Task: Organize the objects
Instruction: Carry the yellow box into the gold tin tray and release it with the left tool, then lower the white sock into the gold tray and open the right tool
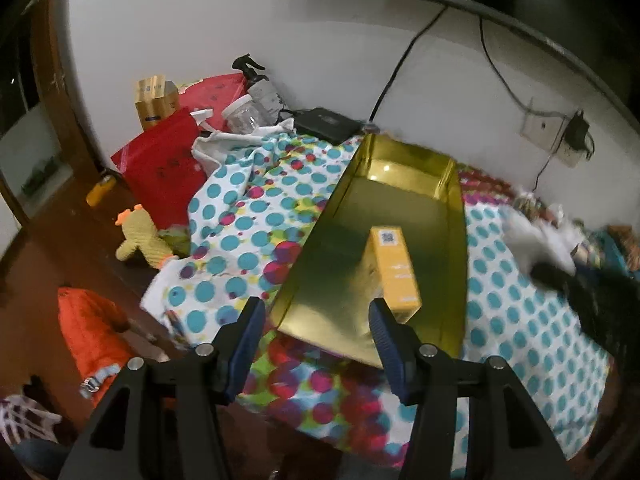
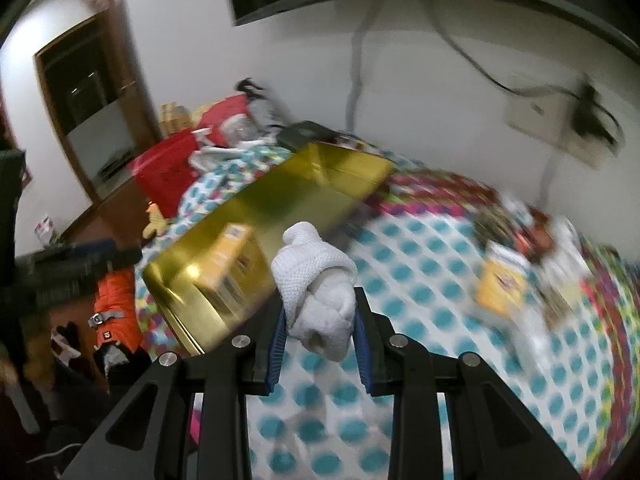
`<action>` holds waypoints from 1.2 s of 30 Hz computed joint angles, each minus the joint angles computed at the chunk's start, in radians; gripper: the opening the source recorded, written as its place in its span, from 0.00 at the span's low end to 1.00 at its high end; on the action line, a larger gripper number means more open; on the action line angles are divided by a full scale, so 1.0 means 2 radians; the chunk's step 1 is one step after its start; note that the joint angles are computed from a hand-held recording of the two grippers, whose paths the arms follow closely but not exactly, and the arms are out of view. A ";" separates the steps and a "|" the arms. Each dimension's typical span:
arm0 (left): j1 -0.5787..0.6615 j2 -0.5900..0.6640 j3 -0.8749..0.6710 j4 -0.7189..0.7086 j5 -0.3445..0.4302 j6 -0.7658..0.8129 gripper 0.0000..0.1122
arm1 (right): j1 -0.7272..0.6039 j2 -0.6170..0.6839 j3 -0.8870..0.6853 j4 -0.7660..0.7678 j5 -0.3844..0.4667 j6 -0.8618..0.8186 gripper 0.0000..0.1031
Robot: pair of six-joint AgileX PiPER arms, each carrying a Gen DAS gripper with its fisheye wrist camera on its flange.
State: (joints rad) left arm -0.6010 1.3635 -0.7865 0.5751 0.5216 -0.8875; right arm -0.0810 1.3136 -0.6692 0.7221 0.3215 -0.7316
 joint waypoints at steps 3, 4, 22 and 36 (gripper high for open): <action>0.013 -0.004 0.013 -0.023 -0.009 0.031 0.49 | 0.048 0.060 -0.057 -0.060 -0.008 0.076 0.27; 0.019 -0.007 0.018 -0.031 -0.015 0.041 0.49 | 0.061 0.080 -0.076 -0.088 -0.007 0.109 0.27; 0.095 0.006 0.047 -0.155 -0.069 0.184 0.49 | 0.133 0.250 -0.223 -0.324 0.005 0.376 0.27; 0.066 0.013 0.033 -0.133 -0.056 0.148 0.49 | 0.107 0.215 -0.180 -0.249 -0.041 0.317 0.54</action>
